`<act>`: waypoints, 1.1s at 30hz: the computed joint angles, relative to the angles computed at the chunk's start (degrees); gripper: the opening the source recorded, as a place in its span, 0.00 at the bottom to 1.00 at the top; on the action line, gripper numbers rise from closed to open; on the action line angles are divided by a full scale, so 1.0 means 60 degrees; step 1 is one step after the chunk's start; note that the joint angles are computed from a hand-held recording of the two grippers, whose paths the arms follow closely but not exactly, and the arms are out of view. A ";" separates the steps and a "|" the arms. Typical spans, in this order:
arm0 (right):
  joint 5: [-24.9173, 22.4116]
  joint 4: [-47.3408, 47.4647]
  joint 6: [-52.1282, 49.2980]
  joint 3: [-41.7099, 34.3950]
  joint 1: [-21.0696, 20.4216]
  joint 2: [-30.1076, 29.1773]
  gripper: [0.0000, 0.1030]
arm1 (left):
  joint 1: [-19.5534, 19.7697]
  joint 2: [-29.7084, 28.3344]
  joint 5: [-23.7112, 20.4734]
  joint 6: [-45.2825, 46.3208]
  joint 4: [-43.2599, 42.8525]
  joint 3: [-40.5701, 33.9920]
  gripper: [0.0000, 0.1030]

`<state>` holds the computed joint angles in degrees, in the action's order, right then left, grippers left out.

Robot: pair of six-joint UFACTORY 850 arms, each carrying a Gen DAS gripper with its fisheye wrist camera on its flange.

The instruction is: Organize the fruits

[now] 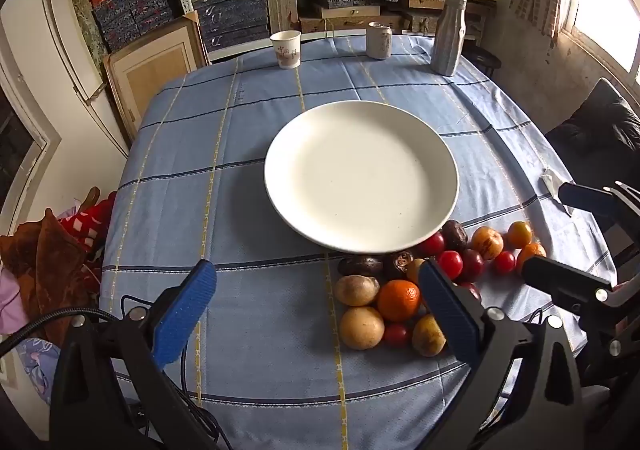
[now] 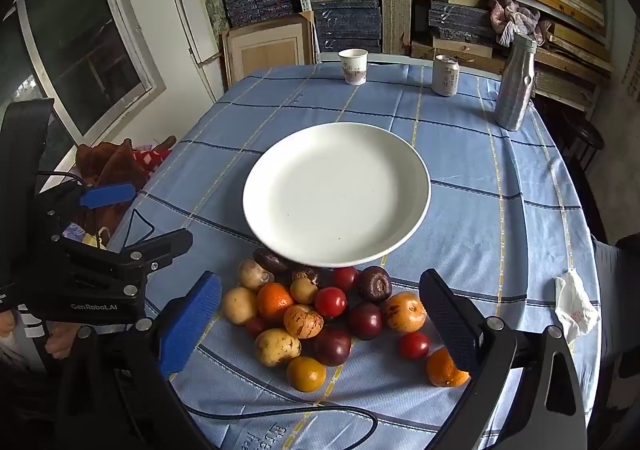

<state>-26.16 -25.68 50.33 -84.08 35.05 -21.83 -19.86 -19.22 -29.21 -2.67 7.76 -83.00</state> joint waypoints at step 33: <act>0.0083 0.0164 0.0114 0.0072 -0.0034 0.0076 0.97 | 0.0032 -0.0199 -0.0249 0.0134 -0.0268 -0.0154 0.96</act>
